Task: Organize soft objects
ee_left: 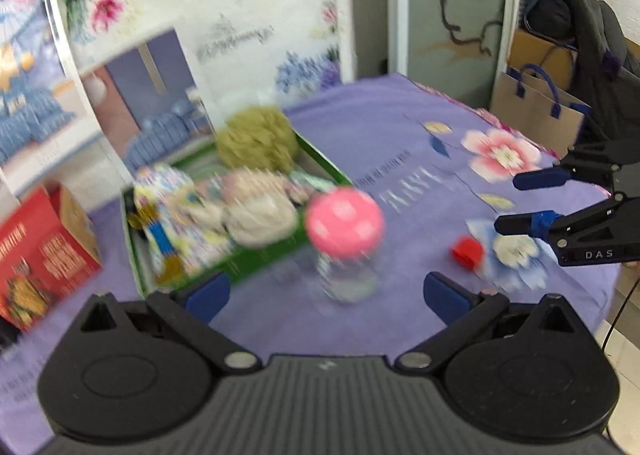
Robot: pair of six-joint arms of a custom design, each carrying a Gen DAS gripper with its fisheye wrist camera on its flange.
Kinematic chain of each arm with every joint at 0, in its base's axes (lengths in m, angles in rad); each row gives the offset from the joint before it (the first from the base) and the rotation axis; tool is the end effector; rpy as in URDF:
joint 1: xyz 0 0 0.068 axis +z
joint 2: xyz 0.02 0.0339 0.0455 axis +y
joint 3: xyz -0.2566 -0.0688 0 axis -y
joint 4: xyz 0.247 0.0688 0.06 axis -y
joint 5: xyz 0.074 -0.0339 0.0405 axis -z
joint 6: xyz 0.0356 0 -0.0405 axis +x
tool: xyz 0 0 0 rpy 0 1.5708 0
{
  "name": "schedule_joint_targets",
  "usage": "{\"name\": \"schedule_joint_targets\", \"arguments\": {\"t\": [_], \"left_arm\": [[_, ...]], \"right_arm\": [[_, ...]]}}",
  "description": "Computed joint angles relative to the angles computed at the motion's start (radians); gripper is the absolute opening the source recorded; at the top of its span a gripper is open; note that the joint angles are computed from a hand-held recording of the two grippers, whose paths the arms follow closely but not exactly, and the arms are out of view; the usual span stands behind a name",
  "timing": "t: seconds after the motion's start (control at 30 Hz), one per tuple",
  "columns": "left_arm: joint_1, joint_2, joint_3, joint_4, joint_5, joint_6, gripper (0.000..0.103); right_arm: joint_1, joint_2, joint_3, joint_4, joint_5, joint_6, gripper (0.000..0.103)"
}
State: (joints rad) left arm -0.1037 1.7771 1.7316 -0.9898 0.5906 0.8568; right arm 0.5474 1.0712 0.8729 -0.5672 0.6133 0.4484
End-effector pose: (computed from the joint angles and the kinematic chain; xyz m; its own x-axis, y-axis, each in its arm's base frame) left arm 0.3708 -0.0585 0.3243 -0.2816 0.6604 -0.6961 0.8878 0.4545 0.0720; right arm 0.2031 0.0998 0.2775 -0.5641 0.0714 -0.8226 0.1923 0.9802 -0.0468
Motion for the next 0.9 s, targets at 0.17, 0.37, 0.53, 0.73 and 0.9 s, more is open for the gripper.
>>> {"name": "schedule_joint_targets", "arguments": {"t": [0.17, 0.37, 0.53, 0.73, 0.9], "left_arm": [[-0.036, -0.148, -0.343, 0.077, -0.058, -0.054, 0.103], [-0.141, -0.175, -0.442, 0.101, -0.148, -0.228, 0.103], [-0.251, -0.073, -0.268, 0.036, -0.228, -0.486, 0.103], [-0.373, 0.184, 0.096, -0.175, -0.247, -0.759, 0.102], [-0.442, 0.384, 0.366, -0.302, -0.235, -0.823, 0.102]], "right_arm": [[0.300, -0.073, -0.205, -0.108, 0.222, 0.517, 0.041], [0.521, 0.095, -0.201, -0.236, 0.358, 0.955, 0.041], [0.456, 0.145, -0.183, -0.154, 0.372, 0.783, 0.041], [0.271, 0.127, -0.224, 0.097, 0.347, 0.456, 0.042], [0.081, 0.122, -0.258, 0.267, 0.186, 0.252, 0.042]]}}
